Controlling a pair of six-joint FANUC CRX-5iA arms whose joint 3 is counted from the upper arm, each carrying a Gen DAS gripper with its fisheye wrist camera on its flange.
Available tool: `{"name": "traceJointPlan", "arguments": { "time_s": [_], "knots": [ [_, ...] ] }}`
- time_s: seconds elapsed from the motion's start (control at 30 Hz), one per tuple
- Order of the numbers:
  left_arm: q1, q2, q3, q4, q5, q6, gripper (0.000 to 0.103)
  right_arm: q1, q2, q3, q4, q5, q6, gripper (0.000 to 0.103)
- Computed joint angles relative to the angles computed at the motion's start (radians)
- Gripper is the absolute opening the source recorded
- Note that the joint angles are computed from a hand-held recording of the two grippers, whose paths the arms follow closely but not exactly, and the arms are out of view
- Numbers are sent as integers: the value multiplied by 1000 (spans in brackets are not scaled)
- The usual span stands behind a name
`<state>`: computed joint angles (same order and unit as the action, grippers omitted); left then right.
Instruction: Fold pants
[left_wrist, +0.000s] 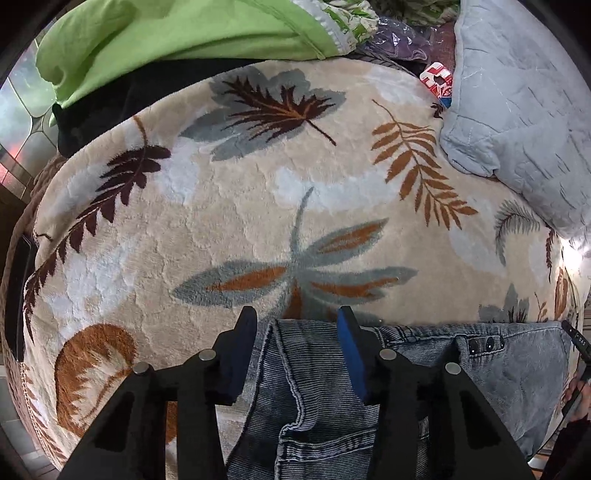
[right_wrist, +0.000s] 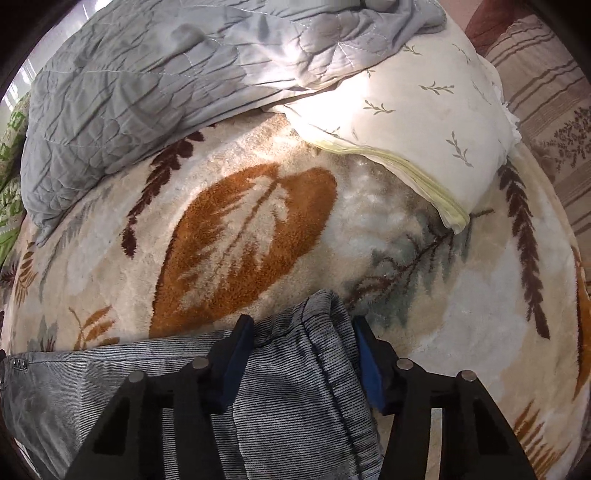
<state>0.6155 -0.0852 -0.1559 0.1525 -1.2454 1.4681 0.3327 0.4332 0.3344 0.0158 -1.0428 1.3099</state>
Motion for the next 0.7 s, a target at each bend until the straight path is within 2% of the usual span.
{"name": "traceJointPlan", "arguments": {
  "time_s": [0.17, 0.23, 0.27, 0.3, 0.33, 0.37, 0.53, 0.7],
  "knots": [
    [18, 29, -6, 23, -25, -3, 46, -4, 0, -4, 7, 2, -10, 51],
    [5, 34, -7, 12, -19, 8, 40, -3, 1, -6, 15, 8, -18, 51],
    [-5, 32, -5, -2, -12, 12, 34, -2, -1, -9, 22, 11, -20, 51],
    [-7, 29, -10, 9, -7, 2, 21, 1, -2, -11, 29, 14, -23, 50],
    [-3, 25, -20, 37, -6, -12, 17, 5, -26, -40, 42, 25, -30, 47],
    [-3, 24, -22, 46, -7, -11, 17, 10, -38, -59, 56, 38, -44, 40],
    [-14, -9, -28, 38, 10, 5, 13, -13, -73, -58, -15, 51, -39, 22],
    [43, -104, -72, 130, 26, -65, 13, -10, -117, -65, -28, 50, -25, 19]
  ]
}}
